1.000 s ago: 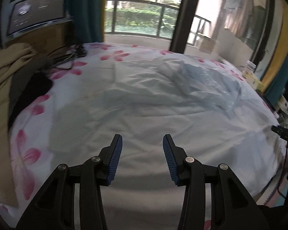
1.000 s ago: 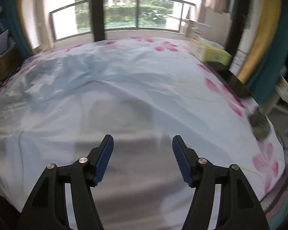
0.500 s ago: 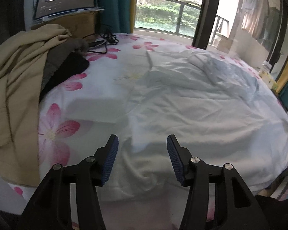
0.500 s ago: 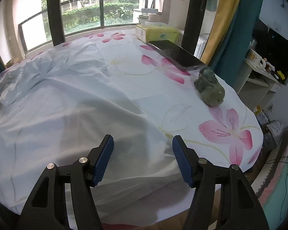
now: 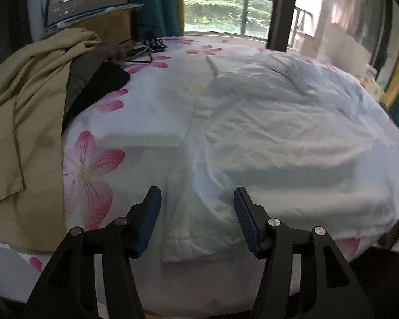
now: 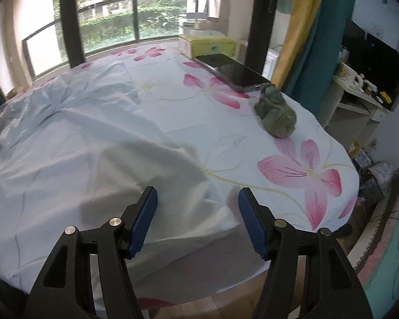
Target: Fold large clothes
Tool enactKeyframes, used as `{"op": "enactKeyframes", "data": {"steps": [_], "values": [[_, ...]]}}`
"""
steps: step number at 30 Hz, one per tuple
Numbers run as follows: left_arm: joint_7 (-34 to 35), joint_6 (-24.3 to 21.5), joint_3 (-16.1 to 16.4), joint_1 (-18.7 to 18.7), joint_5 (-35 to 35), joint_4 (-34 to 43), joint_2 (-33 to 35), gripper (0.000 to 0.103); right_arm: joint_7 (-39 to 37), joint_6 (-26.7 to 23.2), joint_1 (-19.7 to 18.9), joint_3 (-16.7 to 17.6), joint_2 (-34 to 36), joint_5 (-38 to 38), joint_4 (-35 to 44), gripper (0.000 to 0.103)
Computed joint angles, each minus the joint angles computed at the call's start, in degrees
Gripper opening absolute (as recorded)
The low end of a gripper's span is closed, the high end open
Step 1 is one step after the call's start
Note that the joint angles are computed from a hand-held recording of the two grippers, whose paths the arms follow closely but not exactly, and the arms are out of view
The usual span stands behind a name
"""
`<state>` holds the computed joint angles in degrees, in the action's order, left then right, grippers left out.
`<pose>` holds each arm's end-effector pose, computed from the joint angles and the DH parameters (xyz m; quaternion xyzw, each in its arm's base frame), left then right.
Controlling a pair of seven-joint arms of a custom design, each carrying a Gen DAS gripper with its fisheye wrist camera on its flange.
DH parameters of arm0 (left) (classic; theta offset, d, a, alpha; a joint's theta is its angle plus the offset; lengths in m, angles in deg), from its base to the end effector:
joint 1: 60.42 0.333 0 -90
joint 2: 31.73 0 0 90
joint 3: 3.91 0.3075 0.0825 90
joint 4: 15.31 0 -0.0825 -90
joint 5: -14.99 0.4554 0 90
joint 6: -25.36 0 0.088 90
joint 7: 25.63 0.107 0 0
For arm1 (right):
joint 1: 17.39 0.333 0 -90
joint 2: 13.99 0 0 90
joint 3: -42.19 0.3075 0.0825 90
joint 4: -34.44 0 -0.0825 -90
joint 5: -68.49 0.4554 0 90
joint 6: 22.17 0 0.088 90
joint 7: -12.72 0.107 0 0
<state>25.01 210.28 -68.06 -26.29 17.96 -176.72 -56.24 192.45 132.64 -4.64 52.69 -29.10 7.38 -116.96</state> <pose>0.4107 -0.1908 0.2624 -0.6730 0.6550 -0.2457 0.2402 0.4298 0.2117 0.2901 -0.5836 0.7411 -0.2760 0.1845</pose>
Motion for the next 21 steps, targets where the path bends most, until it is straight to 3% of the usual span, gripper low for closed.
{"op": "enactKeyframes", "data": {"steps": [2,4,6,7,8,10,13,17,19,21], "values": [[0.45,-0.31,1.19,-1.23,0.16,-0.20,0.15,0.059,-0.73,1.33,0.19,0.00,-0.22,-0.50,-0.28,0.046],[1.20,-0.41,3.31,-3.23,0.45,-0.58,0.56,0.049,-2.37,2.10,0.63,-0.04,-0.23,0.19,-0.31,0.033],[2.61,-0.43,5.99,-5.91,0.62,-1.05,1.01,0.023,-4.08,2.54,1.04,0.02,-0.33,1.18,-0.40,0.018],[3.24,-0.40,7.60,-7.19,1.02,-1.10,1.58,0.016,-4.77,3.26,1.20,0.13,-0.27,1.34,-0.43,0.010],[4.96,0.08,11.22,-10.24,0.82,-1.32,2.99,0.003,-5.03,3.17,1.23,0.48,-0.12,1.20,-0.28,0.007],[7.63,0.94,18.43,-16.56,-0.19,-1.68,5.26,0.003,-5.43,2.66,1.51,1.19,0.27,0.64,0.14,0.005],[10.41,2.16,25.64,-23.63,-2.25,-2.44,6.13,0.003,-3.86,3.80,1.49,1.27,0.30,-0.42,0.09,0.004],[12.32,5.44,38.42,-35.06,-4.49,-4.12,5.59,0.003,-0.57,3.60,0.99,1.93,-0.77,-2.67,-0.13,0.004],[13.08,6.25,42.33,-38.36,-5.23,-4.66,4.77,0.003,0.65,2.77,0.96,2.25,-1.58,-3.70,-0.11,0.004],[14.40,6.46,43.17,-39.08,-6.34,-4.73,4.27,0.003,1.77,2.12,0.87,2.49,-2.73,-4.86,-0.10,0.004]]}}
